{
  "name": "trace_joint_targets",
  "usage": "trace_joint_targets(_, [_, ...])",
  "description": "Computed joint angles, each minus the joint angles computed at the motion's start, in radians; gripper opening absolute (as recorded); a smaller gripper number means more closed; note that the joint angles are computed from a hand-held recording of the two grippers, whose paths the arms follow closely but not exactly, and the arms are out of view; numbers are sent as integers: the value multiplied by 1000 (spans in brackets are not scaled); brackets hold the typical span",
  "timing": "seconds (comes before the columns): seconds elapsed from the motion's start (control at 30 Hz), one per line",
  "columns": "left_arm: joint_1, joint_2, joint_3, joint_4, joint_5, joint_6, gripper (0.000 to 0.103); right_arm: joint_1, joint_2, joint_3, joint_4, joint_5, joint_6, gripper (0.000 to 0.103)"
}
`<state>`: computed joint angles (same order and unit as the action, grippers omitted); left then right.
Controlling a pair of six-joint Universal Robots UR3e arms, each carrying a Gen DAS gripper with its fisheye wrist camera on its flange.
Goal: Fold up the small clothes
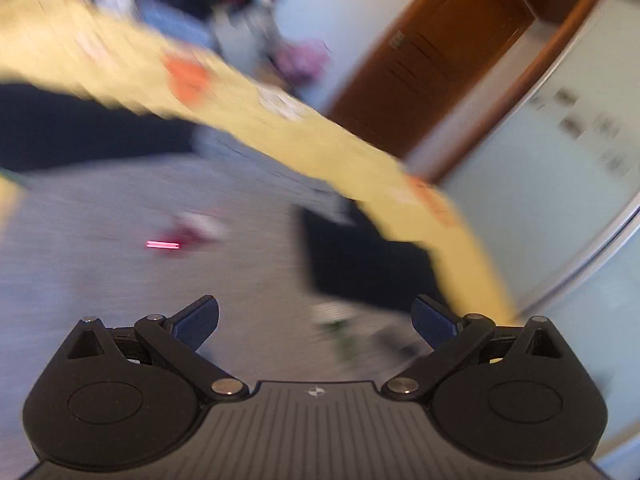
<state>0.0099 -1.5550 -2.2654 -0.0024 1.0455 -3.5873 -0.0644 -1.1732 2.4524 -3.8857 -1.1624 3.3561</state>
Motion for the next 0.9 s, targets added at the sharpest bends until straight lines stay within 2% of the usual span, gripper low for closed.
trace_joint_targets(0.03, [-4,-94,93,-22,-34,-25,103,-2,4,-8,10,10,9,87])
trace_joint_targets(0.07, [-22,-184,191,-51,-32,-53,103,-7,29,-8,-31,21,12,88])
trace_joint_targets(0.17, [-84,-378,420,-132,25,-118,103,-28,38,-21,7,57,16,90])
trace_joint_targets(0.23, [-115,-470,540,-213,49,-142,96,-62,57,-1,-39,107,35,90])
trace_joint_targets(0.33, [-182,-533,646,-263,165,-111,63,-80,73,7,-70,135,54,91])
trace_joint_targets(0.37, [-194,-543,688,-320,169,-81,37,-81,75,6,-72,138,56,92])
trace_joint_targets(0.4, [-210,-556,745,-406,191,-46,22,-78,82,1,-76,140,59,93])
trace_joint_targets(0.47, [-246,-569,797,-464,263,9,13,-83,85,3,-78,150,55,95])
trace_joint_targets(0.57, [-284,-570,830,-483,345,64,9,-89,86,3,-78,159,53,96])
trace_joint_targets(0.67, [-303,-513,792,-437,431,103,8,-92,87,4,-79,162,55,96])
trace_joint_targets(0.9, [-192,-289,516,-293,560,194,8,-89,80,-1,-65,158,49,96])
